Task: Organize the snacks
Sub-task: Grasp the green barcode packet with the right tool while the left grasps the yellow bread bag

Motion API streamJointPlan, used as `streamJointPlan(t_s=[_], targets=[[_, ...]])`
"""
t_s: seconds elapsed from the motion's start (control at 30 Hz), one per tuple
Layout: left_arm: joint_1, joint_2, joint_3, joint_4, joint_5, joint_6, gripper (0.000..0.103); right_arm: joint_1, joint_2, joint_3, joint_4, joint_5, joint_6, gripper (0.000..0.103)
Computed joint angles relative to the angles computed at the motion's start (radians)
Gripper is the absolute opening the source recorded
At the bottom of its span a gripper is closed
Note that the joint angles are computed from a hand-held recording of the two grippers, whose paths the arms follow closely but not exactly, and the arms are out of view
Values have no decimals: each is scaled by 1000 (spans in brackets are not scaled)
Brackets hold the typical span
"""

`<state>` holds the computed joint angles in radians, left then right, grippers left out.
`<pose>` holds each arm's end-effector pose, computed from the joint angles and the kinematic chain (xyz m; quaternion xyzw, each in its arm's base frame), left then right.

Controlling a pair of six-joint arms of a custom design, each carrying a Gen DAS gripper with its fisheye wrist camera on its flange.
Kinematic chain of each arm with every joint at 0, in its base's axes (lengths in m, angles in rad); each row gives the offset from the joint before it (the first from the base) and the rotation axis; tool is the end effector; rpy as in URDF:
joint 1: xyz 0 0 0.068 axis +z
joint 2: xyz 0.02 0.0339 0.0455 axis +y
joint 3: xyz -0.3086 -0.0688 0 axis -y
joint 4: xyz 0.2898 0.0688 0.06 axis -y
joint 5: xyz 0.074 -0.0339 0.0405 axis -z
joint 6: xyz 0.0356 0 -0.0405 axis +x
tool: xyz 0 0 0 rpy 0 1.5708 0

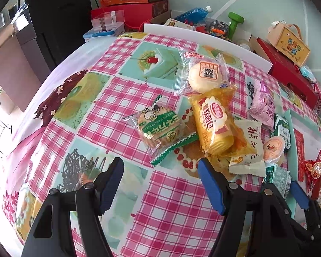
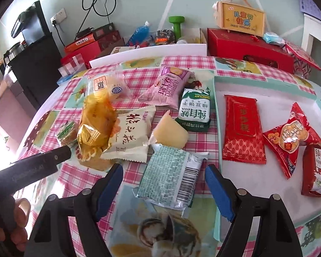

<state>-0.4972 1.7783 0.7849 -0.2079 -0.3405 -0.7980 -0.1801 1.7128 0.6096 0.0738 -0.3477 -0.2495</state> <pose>0.2965 -0.1474 0.1051 -0.1759 0.9532 0.0236 0.2449 0.3005 -0.0424 0.0952 -0.0792 0.9469 0.1067 0.2928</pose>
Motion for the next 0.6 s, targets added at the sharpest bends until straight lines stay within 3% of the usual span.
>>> streamJointPlan(t_s=[0.17, 0.4, 0.6], targets=[[1, -10, 14, 7, -17, 21, 73, 37, 8, -12, 37, 84, 16, 66], [8, -7, 55, 45, -17, 79, 73, 30, 39, 14, 7, 67, 19, 58], [31, 65, 87, 131, 86, 101, 66, 43, 44, 15, 23, 94, 7, 56]])
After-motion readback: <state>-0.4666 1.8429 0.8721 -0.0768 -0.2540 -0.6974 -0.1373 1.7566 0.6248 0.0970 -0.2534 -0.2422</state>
